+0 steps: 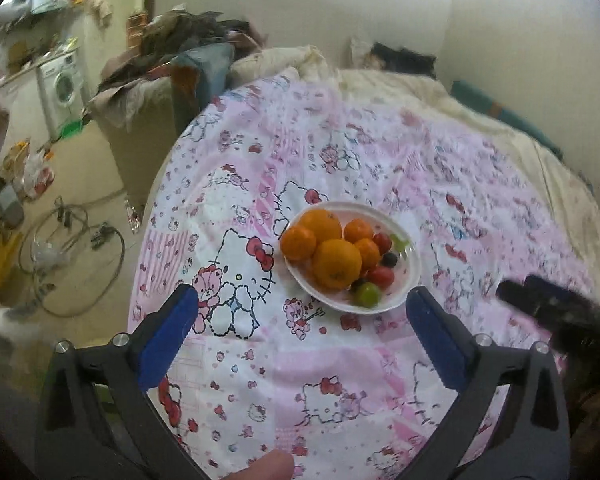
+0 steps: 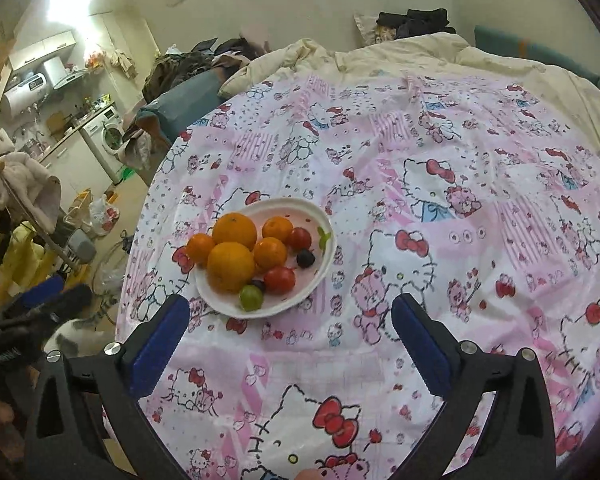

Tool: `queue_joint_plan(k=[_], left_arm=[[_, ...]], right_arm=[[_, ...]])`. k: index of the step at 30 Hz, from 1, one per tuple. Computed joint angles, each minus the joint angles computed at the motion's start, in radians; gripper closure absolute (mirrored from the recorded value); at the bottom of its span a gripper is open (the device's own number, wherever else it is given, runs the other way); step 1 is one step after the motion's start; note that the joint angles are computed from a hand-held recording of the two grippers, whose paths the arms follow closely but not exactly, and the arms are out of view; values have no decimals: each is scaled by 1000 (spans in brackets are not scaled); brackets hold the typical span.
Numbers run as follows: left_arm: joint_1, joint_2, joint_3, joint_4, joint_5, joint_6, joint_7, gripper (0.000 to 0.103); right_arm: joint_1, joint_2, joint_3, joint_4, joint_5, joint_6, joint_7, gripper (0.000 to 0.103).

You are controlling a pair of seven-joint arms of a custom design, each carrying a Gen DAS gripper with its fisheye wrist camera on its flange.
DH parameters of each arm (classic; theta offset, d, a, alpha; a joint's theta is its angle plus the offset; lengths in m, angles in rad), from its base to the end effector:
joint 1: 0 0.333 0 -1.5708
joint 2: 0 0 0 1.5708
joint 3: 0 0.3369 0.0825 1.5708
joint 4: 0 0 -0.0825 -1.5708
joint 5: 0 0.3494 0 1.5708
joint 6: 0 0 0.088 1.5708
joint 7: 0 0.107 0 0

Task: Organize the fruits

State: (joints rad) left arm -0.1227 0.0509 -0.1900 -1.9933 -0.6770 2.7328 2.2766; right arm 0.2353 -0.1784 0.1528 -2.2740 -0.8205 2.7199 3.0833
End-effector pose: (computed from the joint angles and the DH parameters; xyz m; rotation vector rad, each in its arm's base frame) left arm 0.5599 -0.1536 0.5455 -1.3795 2.2781 -1.0684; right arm 0.4453 0.2154 0.5283 -1.2738 2.0566 -0.6043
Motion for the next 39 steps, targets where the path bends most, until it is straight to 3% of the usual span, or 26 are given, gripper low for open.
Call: queue_joint_plan(k=[3, 7, 15, 21, 39], left_arm=[[-7, 24, 5, 8, 73, 5, -98, 1], [-16, 29, -3, -10, 133, 59, -133, 1], [-10, 21, -15, -13, 85, 16, -64, 1], [-18, 14, -11, -25, 108, 57, -82, 1], [-12, 24, -9, -14, 118, 29, -97, 1]], right_arm=[[8, 19, 19, 28, -38, -46, -11, 0], [27, 35, 33, 63, -119, -147, 29, 0], [57, 56, 4, 86, -158, -157, 47, 0], [60, 60, -8, 80, -130, -148, 42, 0], [61, 58, -9, 79, -130, -150, 48, 0]])
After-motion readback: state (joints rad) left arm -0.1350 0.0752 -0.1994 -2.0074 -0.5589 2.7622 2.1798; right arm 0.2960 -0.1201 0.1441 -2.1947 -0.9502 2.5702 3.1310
